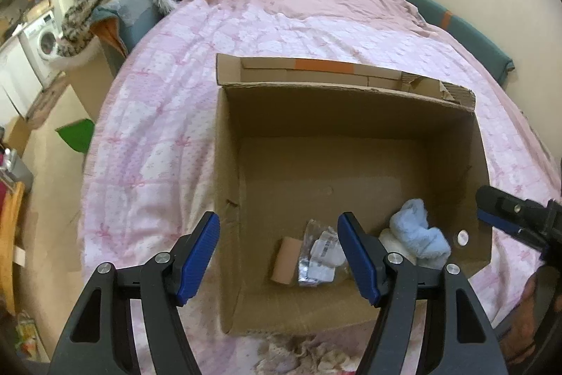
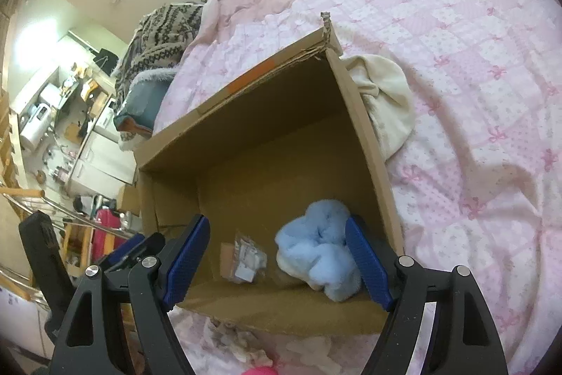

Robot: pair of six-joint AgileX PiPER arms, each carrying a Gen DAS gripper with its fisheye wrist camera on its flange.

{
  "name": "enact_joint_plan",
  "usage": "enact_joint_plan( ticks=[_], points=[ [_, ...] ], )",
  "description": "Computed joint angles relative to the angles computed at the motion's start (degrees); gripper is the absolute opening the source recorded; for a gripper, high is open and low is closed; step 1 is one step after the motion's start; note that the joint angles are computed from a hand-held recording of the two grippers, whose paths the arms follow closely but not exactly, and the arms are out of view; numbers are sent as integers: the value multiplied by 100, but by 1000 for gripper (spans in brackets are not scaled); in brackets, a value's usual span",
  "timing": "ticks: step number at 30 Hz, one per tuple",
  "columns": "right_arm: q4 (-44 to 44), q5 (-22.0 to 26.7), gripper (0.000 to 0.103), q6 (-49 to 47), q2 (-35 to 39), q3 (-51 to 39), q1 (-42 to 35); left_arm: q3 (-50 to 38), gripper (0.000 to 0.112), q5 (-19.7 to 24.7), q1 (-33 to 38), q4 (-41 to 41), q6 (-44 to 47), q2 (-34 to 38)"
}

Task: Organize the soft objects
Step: 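Withdraw both grippers from the box toward the remaining items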

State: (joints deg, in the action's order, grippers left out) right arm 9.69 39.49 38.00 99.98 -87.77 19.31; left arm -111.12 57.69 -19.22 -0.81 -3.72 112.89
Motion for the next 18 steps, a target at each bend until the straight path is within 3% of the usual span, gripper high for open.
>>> enact_joint_plan(
  ticks=[4,18],
  points=[
    [303,-187,84,-63,-344,417,-37,449,67,-177,-50,135,115,-397],
    [-720,-52,84,994,-1144,1190,555,2018,67,-378,344,-92,85,-1570]
  ],
)
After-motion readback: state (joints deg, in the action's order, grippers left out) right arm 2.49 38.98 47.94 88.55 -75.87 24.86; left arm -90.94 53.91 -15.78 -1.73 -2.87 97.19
